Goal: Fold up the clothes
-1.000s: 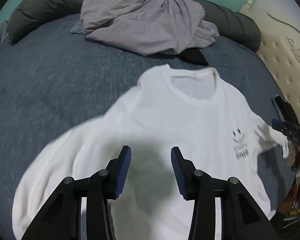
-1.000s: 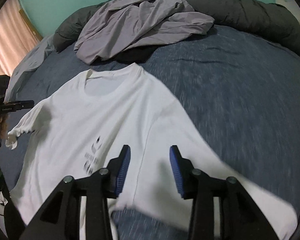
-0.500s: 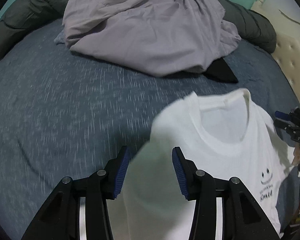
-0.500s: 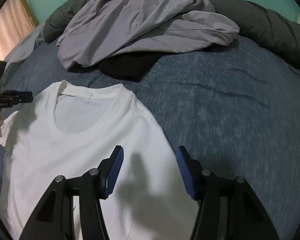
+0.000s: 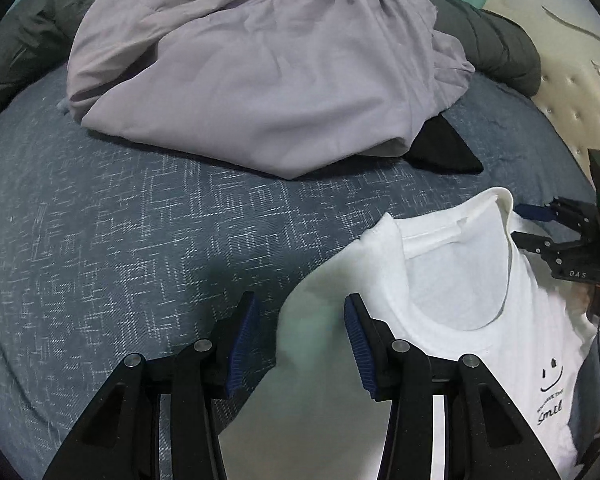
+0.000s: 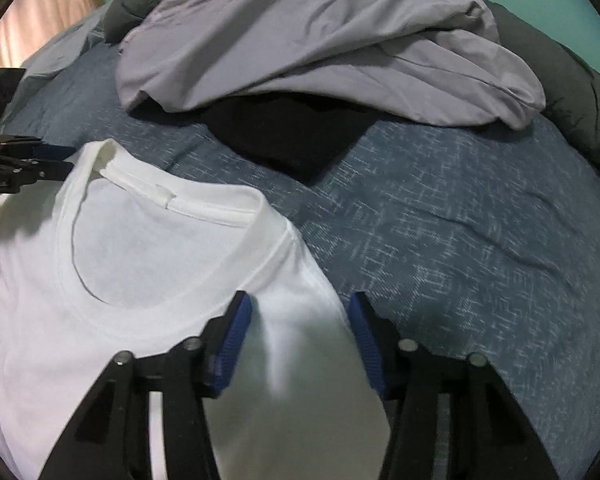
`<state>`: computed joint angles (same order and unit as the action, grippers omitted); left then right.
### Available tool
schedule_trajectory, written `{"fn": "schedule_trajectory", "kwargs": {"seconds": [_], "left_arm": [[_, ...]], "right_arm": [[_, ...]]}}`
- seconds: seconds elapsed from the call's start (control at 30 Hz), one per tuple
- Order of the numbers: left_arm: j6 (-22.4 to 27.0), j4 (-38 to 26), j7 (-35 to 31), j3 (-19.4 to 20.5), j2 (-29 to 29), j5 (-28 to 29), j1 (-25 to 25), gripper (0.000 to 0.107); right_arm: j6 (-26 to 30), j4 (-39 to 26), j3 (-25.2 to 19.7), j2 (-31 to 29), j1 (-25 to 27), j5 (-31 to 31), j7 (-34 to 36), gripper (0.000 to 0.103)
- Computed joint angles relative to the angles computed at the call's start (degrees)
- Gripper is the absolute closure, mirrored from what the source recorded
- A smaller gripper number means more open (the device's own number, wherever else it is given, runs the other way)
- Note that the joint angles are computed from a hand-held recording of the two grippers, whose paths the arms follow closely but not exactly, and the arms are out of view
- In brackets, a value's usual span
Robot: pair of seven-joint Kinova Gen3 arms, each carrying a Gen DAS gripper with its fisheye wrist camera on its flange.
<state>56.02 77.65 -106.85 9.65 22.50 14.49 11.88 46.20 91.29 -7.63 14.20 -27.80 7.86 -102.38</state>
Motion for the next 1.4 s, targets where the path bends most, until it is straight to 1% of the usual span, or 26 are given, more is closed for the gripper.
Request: {"fn": "schedule_trajectory", "kwargs": {"seconds": [0.03,0.07,0.1,0.13,0.17,0.23,0.33,0.4,0.47,0.57,0.63,0.73,0.9,1.07,1.2,1.23,1.3,1.37,1.4], "left_arm": [[-0.52,0.45,-0.52,0.21,-0.13,0.47,-0.26,0.071],[-0.91,0.79,-1.07,0.42,-0.29,0.80,-0.39,0.083],[-1.03,0.91,-1.37,0.48,-0.40,0.54,-0.09,0.087],[-1.12,1.01,-1.63,0.52,-0.51,0.20,0.27,0.094],[-0.99,1.05,-1.97,0.68,-0.52,0.37,0.30,0.098],[-1.57,1.36,-1.45,0.26,-1.08,-0.61,1.21,0.101],[-3.23,1.80,-0.57,-0.11,-2.48,-1.40,1.79,0.102],[-4.75,1.91,1.55,-0.99,-3.49,-3.69,3.15,0.103],[-5.27,0.89,4.31,-1.72,-3.62,-5.72,4.18,0.103],[-4.10,-2.25,7.22,-2.15,-2.60,-7.72,4.73,0.103],[-3.52,-4.56,8.87,-2.39,-1.55,-9.28,5.42,0.103],[-2.01,-8.07,10.50,-2.29,0.75,-9.77,5.41,0.103],[-2.18,-9.32,11.74,-2.75,3.46,-11.46,5.90,0.103],[-3.73,-8.89,12.21,-2.70,6.07,-11.82,6.10,0.103],[-6.21,-6.97,12.55,-2.79,6.60,-12.17,6.38,0.102],[-6.30,-6.84,12.54,-2.63,6.54,-11.90,6.15,0.101],[-6.68,-6.17,12.18,-2.11,5.76,-10.85,5.26,0.101],[-7.37,-4.98,11.33,-1.42,4.20,-9.19,3.91,0.101],[-7.67,-4.42,10.87,-1.11,3.43,-8.30,3.24,0.100]], "right_arm": [[-0.25,0.25,0.03,-0.17,0.02,0.07,0.00,0.085],[-0.29,0.47,0.19,-0.32,-0.27,0.66,-0.47,0.090],[-0.56,0.83,0.26,-0.63,-0.47,1.13,-0.86,0.097],[-0.97,1.28,0.27,-1.04,-0.62,1.53,-1.20,0.098],[-1.36,1.72,0.27,-1.44,-0.76,1.96,-1.56,0.099],[-2.86,2.96,0.64,-2.82,-1.51,4.06,-3.86,0.099],[-3.92,3.59,0.85,-4.50,-2.66,8.20,-7.82,0.100],[-3.51,3.09,0.77,-4.74,-3.58,11.14,-10.61,0.100],[-2.95,2.53,0.77,-4.93,-4.29,13.70,-13.58,0.100],[-1.21,-0.19,0.77,-3.92,-4.31,15.55,-15.42,0.100],[-0.37,-2.57,0.90,-2.61,-3.93,15.50,-15.38,0.100],[0.81,-6.22,1.52,0.09,-2.85,13.78,-14.48,0.100],[3.61,-11.27,2.42,5.42,-2.11,10.96,-11.11,0.100],[1.61,-10.07,3.45,7.74,-1.60,8.76,-10.14,0.100],[-0.97,-8.56,3.78,7.76,-0.96,7.13,-9.82,0.099],[-1.99,-7.81,4.25,7.20,-1.18,7.44,-10.56,0.094],[-4.21,-5.87,5.53,5.37,-1.82,8.49,-13.85,0.088],[-7.35,-3.01,5.38,2.64,-0.90,8.01,-15.66,0.083],[-8.89,-1.08,5.17,0.89,-0.70,7.79,-16.82,0.079]]}}
